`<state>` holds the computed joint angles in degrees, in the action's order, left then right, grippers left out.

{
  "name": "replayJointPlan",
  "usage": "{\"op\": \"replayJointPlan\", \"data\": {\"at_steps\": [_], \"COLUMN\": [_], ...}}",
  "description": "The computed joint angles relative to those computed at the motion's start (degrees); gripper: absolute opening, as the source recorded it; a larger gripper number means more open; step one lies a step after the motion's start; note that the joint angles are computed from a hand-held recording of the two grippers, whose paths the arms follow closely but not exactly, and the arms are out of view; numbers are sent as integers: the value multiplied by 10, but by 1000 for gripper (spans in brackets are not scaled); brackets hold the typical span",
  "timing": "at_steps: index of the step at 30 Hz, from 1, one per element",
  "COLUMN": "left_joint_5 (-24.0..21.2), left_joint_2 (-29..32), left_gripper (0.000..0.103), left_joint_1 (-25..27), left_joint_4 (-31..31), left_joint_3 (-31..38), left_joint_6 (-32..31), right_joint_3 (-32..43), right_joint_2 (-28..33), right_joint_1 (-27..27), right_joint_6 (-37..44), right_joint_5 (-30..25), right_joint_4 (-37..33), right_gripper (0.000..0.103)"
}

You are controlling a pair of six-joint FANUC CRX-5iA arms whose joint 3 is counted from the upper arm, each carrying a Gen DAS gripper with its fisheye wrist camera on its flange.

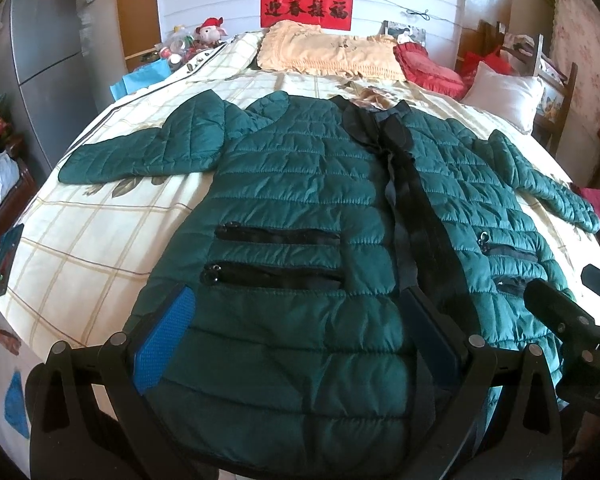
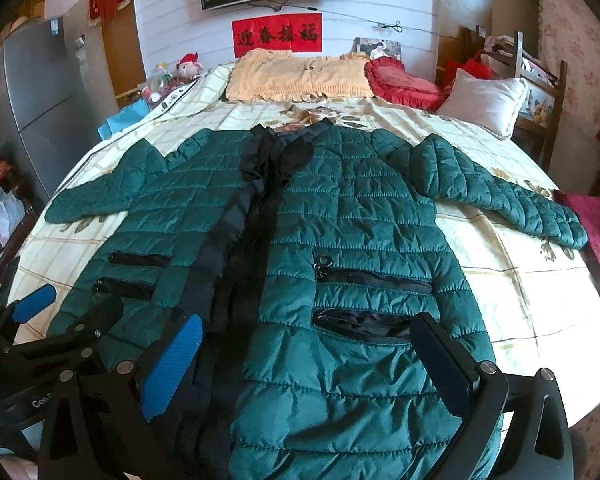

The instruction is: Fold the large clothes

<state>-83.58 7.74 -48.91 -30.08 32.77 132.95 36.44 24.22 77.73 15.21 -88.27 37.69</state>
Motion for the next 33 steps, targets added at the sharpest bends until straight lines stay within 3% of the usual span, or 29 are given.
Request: {"op": "replayJointPlan", "data": {"at_steps": [33], "left_joint_5": [5], "left_joint_2": [1], "left_gripper": [102], "left_joint_1": [3], "left_joint_4": [4], "left_joint_3": [-6], "left_joint_6": [3], "right_joint_3": [-4], "right_joint_2": [-2], "right_joint_1": [0], "right_joint_6": [-2], "right_joint_5": [14], "right_joint_4": [-14], "right_gripper": [103]}}
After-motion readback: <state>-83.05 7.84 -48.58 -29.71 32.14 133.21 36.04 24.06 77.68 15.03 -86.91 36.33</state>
